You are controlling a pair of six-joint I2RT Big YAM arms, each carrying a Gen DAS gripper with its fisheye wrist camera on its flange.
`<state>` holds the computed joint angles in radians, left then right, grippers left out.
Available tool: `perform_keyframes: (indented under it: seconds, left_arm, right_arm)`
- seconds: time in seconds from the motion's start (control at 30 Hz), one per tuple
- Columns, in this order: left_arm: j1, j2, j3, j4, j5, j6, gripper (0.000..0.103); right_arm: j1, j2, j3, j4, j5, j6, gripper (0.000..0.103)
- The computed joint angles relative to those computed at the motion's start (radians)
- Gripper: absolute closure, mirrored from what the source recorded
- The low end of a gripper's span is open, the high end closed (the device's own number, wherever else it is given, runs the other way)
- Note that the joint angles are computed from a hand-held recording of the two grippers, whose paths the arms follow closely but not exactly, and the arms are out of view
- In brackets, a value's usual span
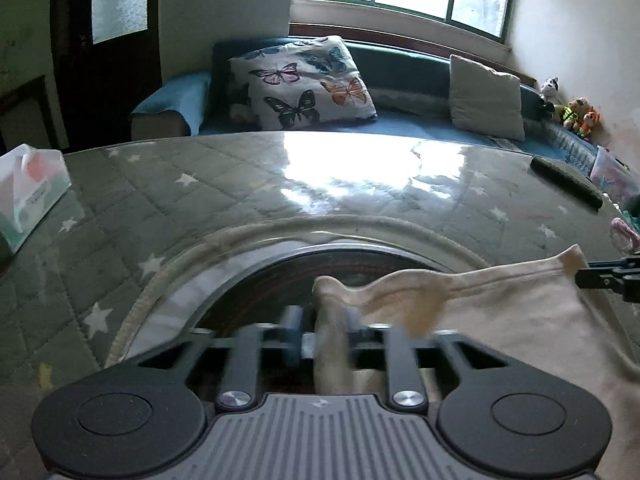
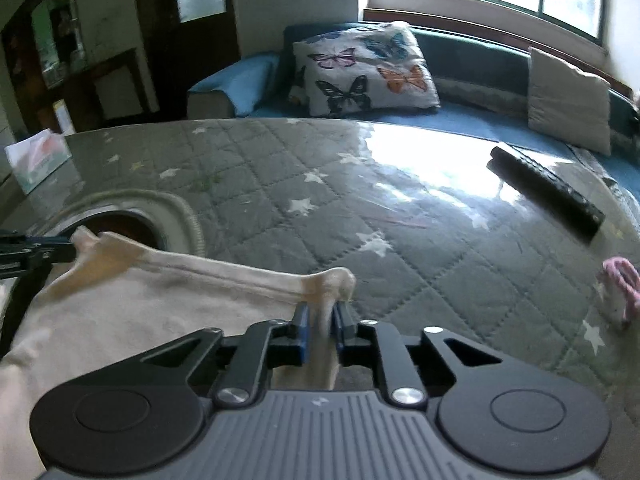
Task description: Fold clothes
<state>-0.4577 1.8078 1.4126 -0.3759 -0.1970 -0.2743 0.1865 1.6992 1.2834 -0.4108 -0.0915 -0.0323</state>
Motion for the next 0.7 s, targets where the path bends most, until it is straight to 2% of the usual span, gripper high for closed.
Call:
perform_keyframes:
  seconds: [0.07, 0.13, 0.2, 0.3, 0.37, 0.47, 0.7]
  left_arm:
    - [-0.010, -0.025, -0.032, 0.024, -0.021, 0.020, 0.047]
    - [-0.020, -0.050, -0.055, 0.031, -0.027, 0.028, 0.038]
    - [-0.031, -0.075, -0.081, 0.046, -0.041, 0.028, 0.017]
    - [-0.050, -0.122, -0.133, 0.078, -0.058, 0.033, 0.002]
    - [-0.059, -0.150, -0.161, 0.086, -0.059, 0.031, 0.000]
    - [-0.072, -0.189, -0.204, 0.092, -0.070, 0.019, 0.000]
    - [-0.102, -0.283, -0.319, 0.117, -0.132, -0.012, 0.000]
  right_arm:
    - [0.007, -0.029, -0.024, 0.004, 0.004, -0.023, 0.054]
    - [0.018, -0.064, -0.052, 0.004, 0.007, -0.052, 0.049]
    - [0.027, -0.098, -0.082, -0.004, 0.003, -0.072, 0.037]
    - [0.055, -0.163, -0.147, -0.010, -0.002, -0.109, 0.029]
    - [0.079, -0.196, -0.186, -0.014, 0.000, -0.121, 0.020]
    - [0.120, -0.238, -0.241, -0.012, 0.006, -0.137, 0.020]
    - [0.217, -0.300, -0.339, 0.027, 0.049, -0.132, 0.010]
